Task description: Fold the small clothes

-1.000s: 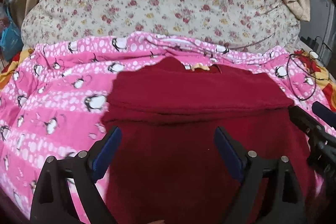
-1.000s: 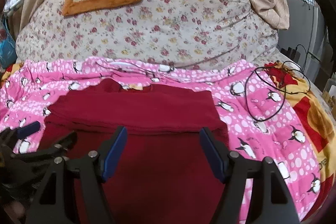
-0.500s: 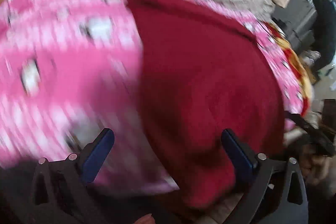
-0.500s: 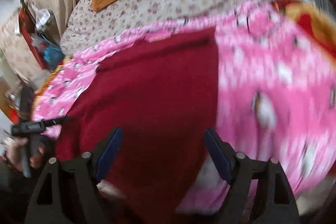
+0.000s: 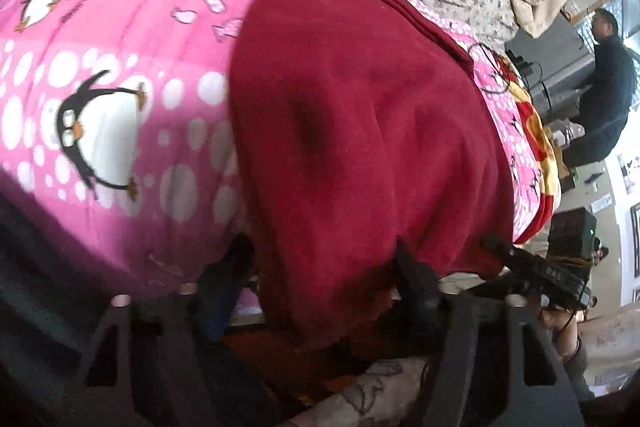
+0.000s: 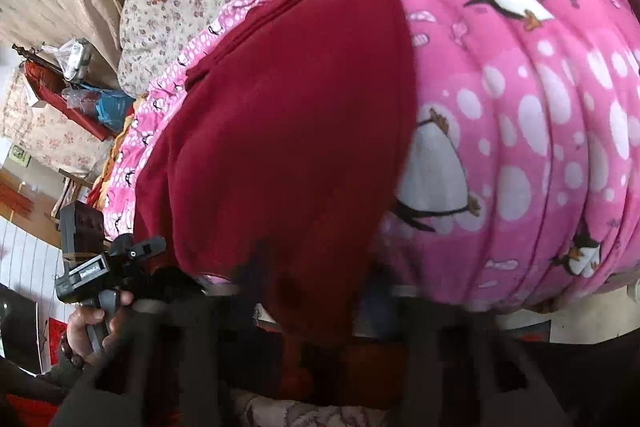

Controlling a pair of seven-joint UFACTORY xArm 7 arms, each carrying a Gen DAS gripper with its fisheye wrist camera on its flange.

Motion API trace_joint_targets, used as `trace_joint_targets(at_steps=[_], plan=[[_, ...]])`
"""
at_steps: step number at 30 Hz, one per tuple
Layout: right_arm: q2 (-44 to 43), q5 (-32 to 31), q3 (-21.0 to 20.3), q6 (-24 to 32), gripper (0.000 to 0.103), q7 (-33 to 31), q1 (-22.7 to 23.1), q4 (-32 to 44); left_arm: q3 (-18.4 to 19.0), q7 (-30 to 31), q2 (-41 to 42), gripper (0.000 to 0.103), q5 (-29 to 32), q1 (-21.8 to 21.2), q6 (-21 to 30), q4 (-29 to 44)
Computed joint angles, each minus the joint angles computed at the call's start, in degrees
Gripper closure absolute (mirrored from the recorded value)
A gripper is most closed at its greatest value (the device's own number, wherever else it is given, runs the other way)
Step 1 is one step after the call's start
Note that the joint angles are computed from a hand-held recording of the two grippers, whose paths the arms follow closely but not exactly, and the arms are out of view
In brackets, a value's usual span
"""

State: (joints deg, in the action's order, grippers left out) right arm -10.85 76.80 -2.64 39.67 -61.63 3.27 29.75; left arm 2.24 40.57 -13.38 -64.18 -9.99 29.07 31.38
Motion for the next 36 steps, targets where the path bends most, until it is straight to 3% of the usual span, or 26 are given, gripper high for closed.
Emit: trace_joint_targets(at_steps=[1, 2, 4, 9, 14, 18, 22, 25, 29, 32, 36], plan=[[-0.76, 0.01, -0.09, 0.57, 0.094, -0.53, 0.02, -0.06, 0.61, 1.42, -0.42, 0.089, -1.46, -0.10, 0.84, -0.11], [-2.36, -0.10, -0.14, 0.79, 0.094, -1.72, 0.08, -0.65, 0.94, 2.81, -1.01, 0.103, -2.56, -0.10, 1.40, -0.31], [-6.31, 1.04, -1.07, 1.66, 0.095, -5.47, 0.20, -1.55, 0.74, 5.21, -3.26, 0.103, -3.70, -0.25, 0.15, -1.22], [-15.37, 2.82, -5.10, 5.92, 0.096, -10.79, -0.73, -2.57, 2.85, 10.97, -11.36, 0.103, -4.16, -0.82, 3.34, -3.73], [-24.10, -2.66, -9.99, 11.77, 0.097, -9.17, -2.63, -2.86, 6.06, 11.97, -23.10, 0.103, -1.98, -1.54, 7.63, -6.64], [-26.79, -3.67, -12.89, 15.43, 0.097, -8.71, -2.32, -1.23, 9.44, 12.88, -24.89, 0.103, -3.68, -3.18, 10.13, -4.45], [-18.18, 1.14, -12.98, 13.65, 0.096, -10.74, -0.36, 5.66, 9.24, 13.73, -15.11, 0.103, -8.77, -3.62, 7.02, 4.06], [-8.16, 6.43, -10.06, 11.37, 0.096, -11.19, 0.26, 13.71, 7.09, 13.35, -4.53, 0.103, -12.65, -2.66, 3.70, 13.59], [7.27, 10.92, -5.12, 6.71, 0.096, -9.10, -0.08, 28.29, 3.42, 13.86, 9.45, 0.103, -13.04, -0.66, -1.79, 28.64], [19.24, 10.11, -1.98, 3.36, 0.096, -2.35, -0.88, 40.48, 0.11, 10.12, 21.84, 0.103, -7.34, 1.78, -5.63, 41.33], [36.17, 4.05, 0.41, -2.35, 0.096, 11.55, -1.09, 57.52, 1.87, -3.29, 39.43, 0.103, 6.71, 1.68, -3.91, 58.93]])
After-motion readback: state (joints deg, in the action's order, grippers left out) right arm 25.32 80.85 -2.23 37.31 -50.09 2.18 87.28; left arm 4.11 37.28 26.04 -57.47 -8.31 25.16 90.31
